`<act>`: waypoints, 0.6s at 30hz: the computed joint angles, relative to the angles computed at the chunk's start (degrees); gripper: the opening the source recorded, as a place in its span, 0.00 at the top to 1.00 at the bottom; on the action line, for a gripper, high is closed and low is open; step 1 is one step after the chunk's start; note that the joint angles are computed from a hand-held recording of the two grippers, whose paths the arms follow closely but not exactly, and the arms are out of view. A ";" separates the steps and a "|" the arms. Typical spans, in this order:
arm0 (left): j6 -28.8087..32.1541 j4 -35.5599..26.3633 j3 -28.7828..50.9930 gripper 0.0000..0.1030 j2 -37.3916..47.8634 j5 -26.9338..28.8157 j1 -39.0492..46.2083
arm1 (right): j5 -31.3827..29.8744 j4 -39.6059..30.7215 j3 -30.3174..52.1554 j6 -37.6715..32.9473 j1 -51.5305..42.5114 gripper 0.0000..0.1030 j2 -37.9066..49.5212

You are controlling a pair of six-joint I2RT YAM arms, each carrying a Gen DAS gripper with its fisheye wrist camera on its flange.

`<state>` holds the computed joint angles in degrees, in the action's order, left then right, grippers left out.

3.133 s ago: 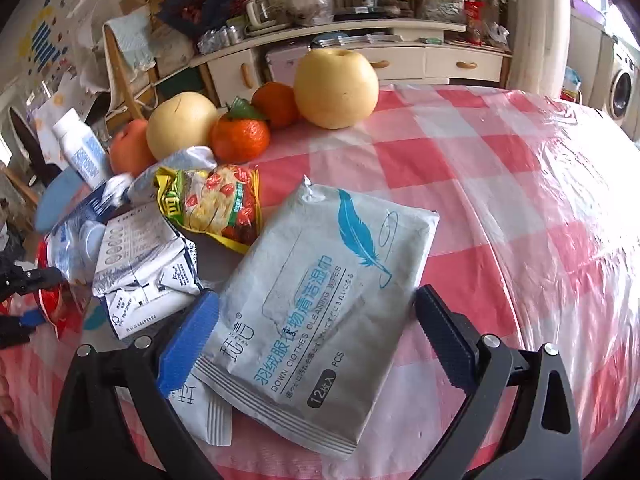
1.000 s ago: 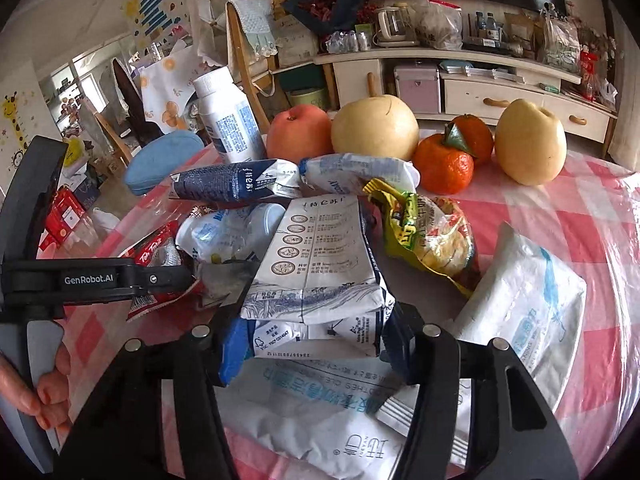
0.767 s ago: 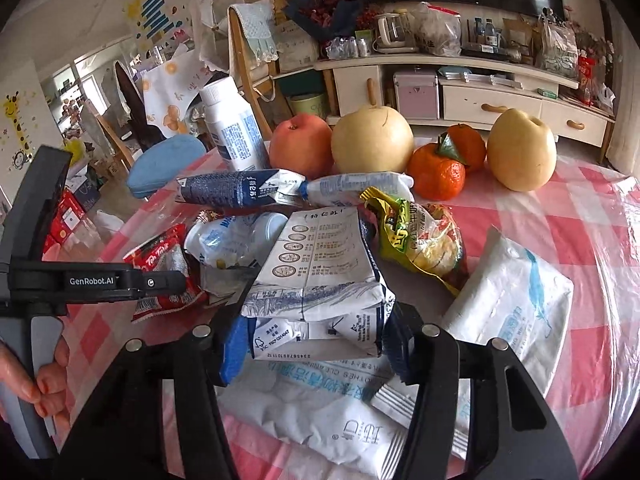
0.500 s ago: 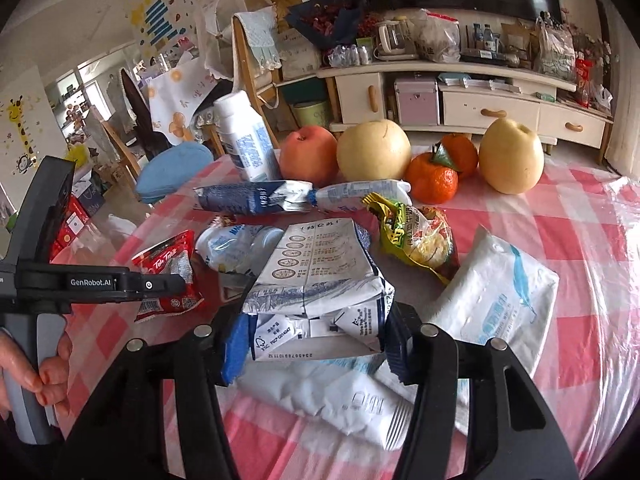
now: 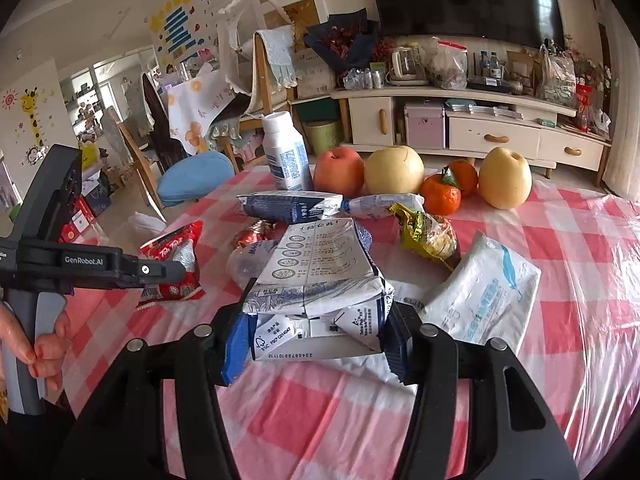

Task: Collect trash
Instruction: 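Lift both held items off the table and carry them toward the pink basin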

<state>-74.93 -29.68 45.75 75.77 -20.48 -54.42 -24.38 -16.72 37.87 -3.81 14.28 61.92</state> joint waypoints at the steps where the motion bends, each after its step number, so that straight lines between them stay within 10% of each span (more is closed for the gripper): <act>1: -0.28 -1.12 -0.10 0.48 -1.06 -1.00 -0.89 | 0.13 -0.24 -0.12 0.39 0.32 0.46 -0.57; 12: -8.95 -16.99 -2.21 0.48 -14.87 -12.54 -11.00 | 7.40 -2.77 -1.12 8.18 13.60 0.46 -8.73; 18: -24.17 -34.54 -4.23 0.48 -26.81 -20.47 -19.59 | 17.86 -2.39 1.43 14.22 31.38 0.45 -7.60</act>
